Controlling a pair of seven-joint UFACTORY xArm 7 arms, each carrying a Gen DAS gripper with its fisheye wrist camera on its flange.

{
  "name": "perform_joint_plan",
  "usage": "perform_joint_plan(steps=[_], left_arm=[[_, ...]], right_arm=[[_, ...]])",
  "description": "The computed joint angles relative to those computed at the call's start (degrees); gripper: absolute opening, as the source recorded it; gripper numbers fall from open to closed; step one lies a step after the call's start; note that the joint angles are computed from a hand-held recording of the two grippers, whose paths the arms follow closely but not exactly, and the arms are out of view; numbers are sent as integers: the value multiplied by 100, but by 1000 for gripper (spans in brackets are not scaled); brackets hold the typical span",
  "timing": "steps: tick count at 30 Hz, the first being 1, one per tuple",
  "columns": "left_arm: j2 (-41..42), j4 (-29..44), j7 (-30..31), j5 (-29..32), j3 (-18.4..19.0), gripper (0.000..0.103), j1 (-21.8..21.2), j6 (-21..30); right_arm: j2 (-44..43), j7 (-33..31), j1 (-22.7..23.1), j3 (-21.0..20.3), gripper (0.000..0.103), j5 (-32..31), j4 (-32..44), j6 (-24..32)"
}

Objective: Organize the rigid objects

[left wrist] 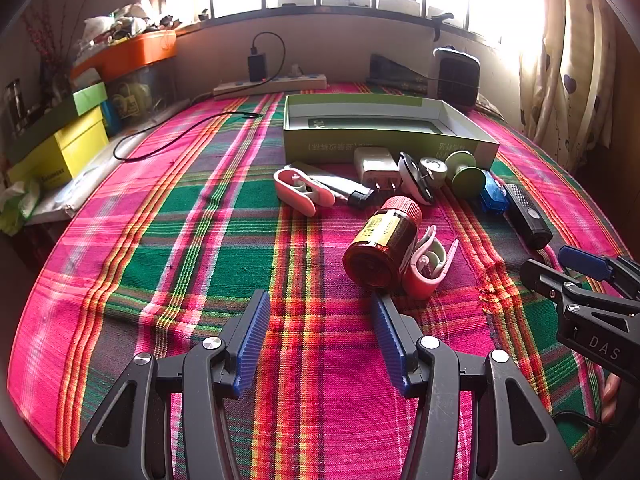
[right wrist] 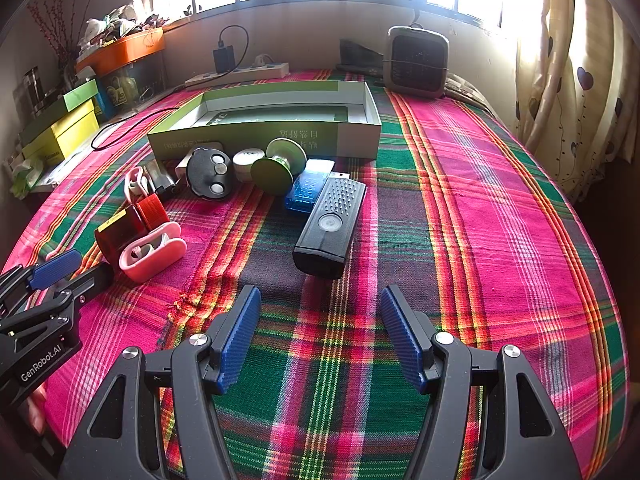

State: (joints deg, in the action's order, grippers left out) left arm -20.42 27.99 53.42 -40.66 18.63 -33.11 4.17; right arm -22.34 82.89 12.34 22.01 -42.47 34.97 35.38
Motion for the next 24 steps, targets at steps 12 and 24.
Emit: perform_joint_plan(steps=[12, 24], left_arm=[[10, 20, 26, -29, -38, 51, 44, 41], [103, 274, 470, -280, -185, 51, 356, 610]], right_arm=[[-4, -4, 8, -8, 63, 2, 1, 3], [-35, -25, 18, -22, 63, 34, -28, -50]])
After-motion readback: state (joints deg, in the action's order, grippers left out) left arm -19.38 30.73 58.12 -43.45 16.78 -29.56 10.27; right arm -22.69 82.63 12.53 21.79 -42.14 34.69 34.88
